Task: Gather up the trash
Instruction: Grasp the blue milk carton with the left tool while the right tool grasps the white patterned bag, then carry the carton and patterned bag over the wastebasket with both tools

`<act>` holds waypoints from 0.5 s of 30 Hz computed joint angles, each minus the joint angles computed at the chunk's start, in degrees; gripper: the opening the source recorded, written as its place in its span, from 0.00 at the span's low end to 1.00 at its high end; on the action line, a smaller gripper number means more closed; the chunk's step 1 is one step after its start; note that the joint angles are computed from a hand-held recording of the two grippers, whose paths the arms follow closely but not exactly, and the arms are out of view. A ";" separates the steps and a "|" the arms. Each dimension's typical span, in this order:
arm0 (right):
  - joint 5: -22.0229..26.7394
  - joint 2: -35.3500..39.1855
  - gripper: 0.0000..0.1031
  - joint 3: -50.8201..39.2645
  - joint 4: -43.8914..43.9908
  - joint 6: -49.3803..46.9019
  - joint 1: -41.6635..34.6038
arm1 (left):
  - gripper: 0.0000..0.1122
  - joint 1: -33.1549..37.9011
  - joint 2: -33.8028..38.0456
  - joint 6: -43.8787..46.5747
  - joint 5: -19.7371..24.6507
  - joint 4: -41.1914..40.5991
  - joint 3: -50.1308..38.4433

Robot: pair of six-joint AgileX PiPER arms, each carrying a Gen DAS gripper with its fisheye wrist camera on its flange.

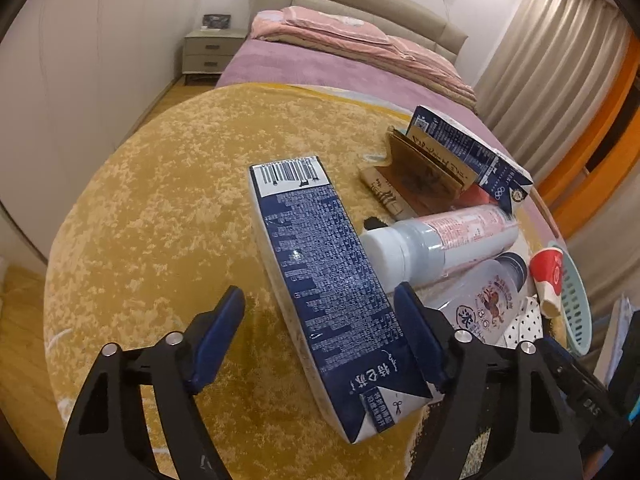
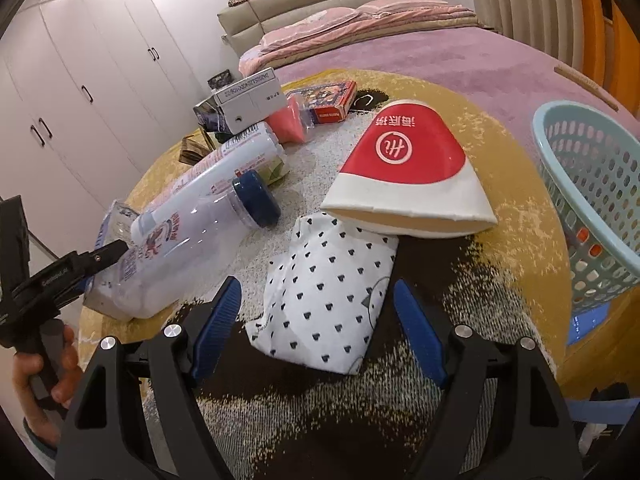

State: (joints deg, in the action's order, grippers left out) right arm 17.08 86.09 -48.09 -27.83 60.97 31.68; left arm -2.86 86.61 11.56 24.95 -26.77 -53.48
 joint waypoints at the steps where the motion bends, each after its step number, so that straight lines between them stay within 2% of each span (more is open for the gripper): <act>1: 0.66 0.37 0.57 -0.49 -0.38 -0.37 0.39 | 0.62 0.15 -0.23 0.30 -0.10 -0.14 0.23; 2: 0.83 0.63 0.45 -0.78 0.03 -1.35 0.59 | 0.58 0.14 -0.37 0.13 -0.09 0.15 0.27; 4: 0.56 0.79 0.36 -0.84 0.53 -2.77 1.02 | 0.52 0.42 -1.03 0.53 0.07 0.19 0.85; 6: -0.57 0.29 0.30 -0.27 2.48 -5.47 1.11 | 0.40 0.70 -1.49 -0.47 0.60 1.78 1.64; 8: -0.96 -0.18 0.22 0.13 1.42 -5.26 2.05 | 0.40 2.56 -2.00 5.40 0.85 -3.90 3.29; 10: -0.72 -0.84 0.17 0.22 -0.25 -4.60 3.62 | 0.37 4.70 -2.61 11.23 1.73 -10.27 4.51; 13: -1.13 -1.92 0.16 0.33 -0.87 -4.80 5.18 | 0.32 5.33 -4.70 10.90 0.82 -10.03 5.93; 15: -1.46 -3.47 0.15 0.61 -4.95 -1.14 6.85 | 0.32 6.06 -7.54 13.27 0.47 -12.34 7.26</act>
State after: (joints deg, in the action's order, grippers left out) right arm 15.62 82.63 -47.47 -32.78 59.83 38.53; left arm 3.20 79.06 24.83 25.42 -39.11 -46.22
